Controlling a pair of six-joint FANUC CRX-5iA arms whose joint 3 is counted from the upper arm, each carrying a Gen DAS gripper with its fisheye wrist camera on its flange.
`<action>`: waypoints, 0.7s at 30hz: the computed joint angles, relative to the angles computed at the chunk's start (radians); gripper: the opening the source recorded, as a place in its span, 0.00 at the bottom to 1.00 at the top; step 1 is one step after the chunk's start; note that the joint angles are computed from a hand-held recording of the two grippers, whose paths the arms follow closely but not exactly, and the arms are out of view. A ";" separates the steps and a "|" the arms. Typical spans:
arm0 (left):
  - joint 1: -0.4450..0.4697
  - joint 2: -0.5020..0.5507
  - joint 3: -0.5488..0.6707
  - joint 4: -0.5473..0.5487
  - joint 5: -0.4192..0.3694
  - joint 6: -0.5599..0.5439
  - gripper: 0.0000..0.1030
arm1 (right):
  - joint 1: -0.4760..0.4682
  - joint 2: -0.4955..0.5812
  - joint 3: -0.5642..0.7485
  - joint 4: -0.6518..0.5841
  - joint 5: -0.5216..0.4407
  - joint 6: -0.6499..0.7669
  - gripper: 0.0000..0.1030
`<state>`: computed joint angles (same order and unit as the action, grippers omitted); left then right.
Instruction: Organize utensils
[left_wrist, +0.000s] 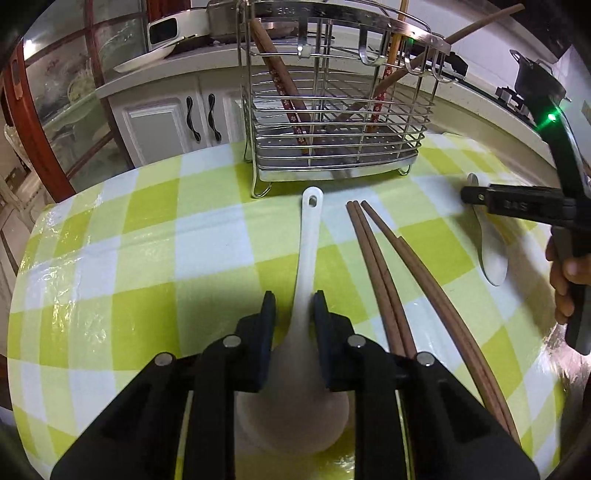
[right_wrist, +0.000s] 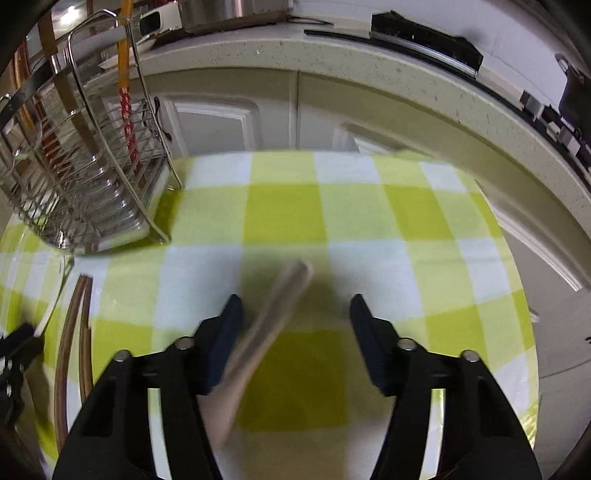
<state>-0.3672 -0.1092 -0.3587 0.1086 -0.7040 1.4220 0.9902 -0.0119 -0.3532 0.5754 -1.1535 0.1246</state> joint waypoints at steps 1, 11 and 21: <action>0.000 -0.001 -0.002 0.004 0.002 -0.002 0.20 | 0.000 0.013 0.011 0.004 0.002 0.008 0.42; 0.068 -0.030 -0.077 0.190 0.025 -0.156 0.10 | 0.053 -0.020 -0.030 0.040 0.099 0.051 0.18; 0.080 0.017 -0.027 0.217 0.019 -0.183 0.23 | 0.154 -0.136 -0.101 0.093 0.099 -0.020 0.18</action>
